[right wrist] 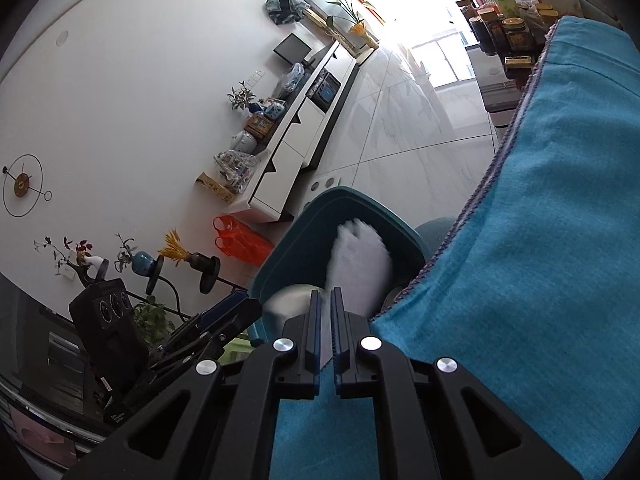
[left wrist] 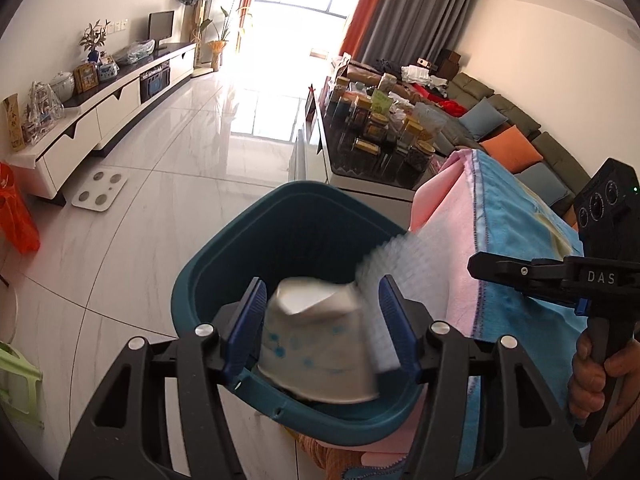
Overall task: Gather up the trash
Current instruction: 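Open both tools over the teal bin to drop the cup and net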
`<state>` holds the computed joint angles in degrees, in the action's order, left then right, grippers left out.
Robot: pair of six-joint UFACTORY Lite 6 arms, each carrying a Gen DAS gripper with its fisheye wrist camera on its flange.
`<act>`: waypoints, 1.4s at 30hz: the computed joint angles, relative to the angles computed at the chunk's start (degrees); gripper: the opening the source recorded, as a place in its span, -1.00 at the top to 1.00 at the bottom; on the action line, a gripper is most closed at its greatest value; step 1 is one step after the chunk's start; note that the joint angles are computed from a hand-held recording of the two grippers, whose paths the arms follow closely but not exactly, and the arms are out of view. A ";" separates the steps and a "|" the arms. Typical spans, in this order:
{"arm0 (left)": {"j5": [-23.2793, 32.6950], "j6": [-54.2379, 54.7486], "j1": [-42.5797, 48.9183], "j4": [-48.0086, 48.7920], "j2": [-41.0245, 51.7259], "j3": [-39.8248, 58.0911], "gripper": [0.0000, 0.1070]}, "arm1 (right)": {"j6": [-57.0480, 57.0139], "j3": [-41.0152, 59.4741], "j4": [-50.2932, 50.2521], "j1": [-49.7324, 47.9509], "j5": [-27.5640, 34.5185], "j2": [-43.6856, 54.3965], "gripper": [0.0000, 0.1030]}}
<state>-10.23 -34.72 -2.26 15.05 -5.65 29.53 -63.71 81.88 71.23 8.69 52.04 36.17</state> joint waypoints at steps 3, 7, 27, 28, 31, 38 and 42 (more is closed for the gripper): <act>-1.44 1.81 -0.05 -2.25 3.84 1.69 -0.07 | 0.76 1.14 -0.67 0.84 -0.54 0.49 0.90; -2.38 6.11 -1.33 -7.82 6.28 2.63 -0.07 | 0.30 0.64 -0.50 0.78 -0.36 0.15 0.89; -4.03 50.25 -30.04 -55.80 -5.36 2.71 -0.32 | -14.49 -20.00 -0.50 -17.88 7.21 -25.17 0.35; -4.61 52.42 -32.42 -58.40 -4.32 3.85 -0.32 | -15.06 -20.65 -0.79 -19.66 8.02 -26.21 0.32; -5.27 50.80 -38.78 -57.44 0.75 8.63 -0.32 | -17.66 -22.97 -2.19 -28.19 11.62 -29.79 0.28; -5.31 40.17 -50.08 -47.27 14.70 21.25 -0.32 | -22.19 -23.93 -5.29 -46.66 17.19 -31.63 0.28; -3.29 28.78 -54.57 -34.54 23.66 30.77 -0.32 | -24.36 -22.15 -6.31 -55.45 18.81 -28.82 0.28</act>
